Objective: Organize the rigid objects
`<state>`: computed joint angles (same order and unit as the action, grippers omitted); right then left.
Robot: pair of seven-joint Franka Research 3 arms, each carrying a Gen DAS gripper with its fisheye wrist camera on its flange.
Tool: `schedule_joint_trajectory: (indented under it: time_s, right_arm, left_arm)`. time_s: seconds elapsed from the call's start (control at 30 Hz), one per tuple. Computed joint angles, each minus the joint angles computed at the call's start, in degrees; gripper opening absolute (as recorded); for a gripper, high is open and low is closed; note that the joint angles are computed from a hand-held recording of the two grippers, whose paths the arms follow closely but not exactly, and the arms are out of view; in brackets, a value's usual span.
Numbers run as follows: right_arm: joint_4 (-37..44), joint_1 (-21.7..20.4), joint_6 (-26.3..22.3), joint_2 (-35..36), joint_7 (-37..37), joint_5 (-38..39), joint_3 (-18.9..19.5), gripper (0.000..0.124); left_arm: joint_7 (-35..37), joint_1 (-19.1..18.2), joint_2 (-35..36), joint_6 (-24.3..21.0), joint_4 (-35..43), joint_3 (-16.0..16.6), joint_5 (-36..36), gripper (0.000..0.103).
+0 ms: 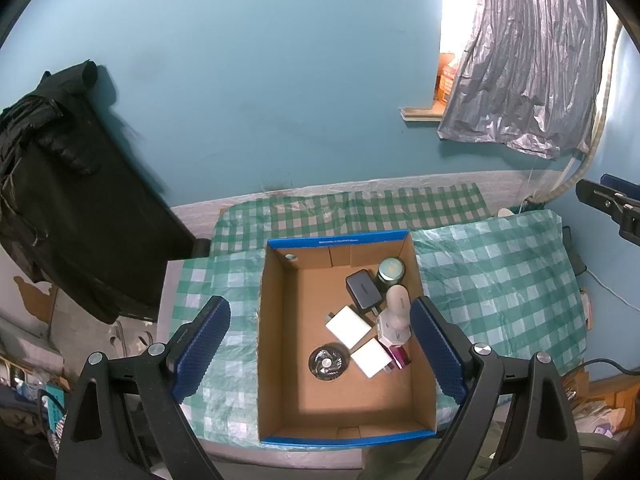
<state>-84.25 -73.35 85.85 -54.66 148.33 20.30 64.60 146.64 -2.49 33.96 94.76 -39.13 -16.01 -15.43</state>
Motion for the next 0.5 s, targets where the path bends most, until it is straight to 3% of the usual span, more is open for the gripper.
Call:
schedule_joint_trajectory:
  time_s: [0.5]
  right_arm:
    - [0.0, 0.7, -0.8, 0.0, 0.3, 0.2, -0.2, 0.070]
  left_arm:
    - [0.7, 0.8, -2.6, 2.1, -4.4, 0.2, -0.6, 0.093]
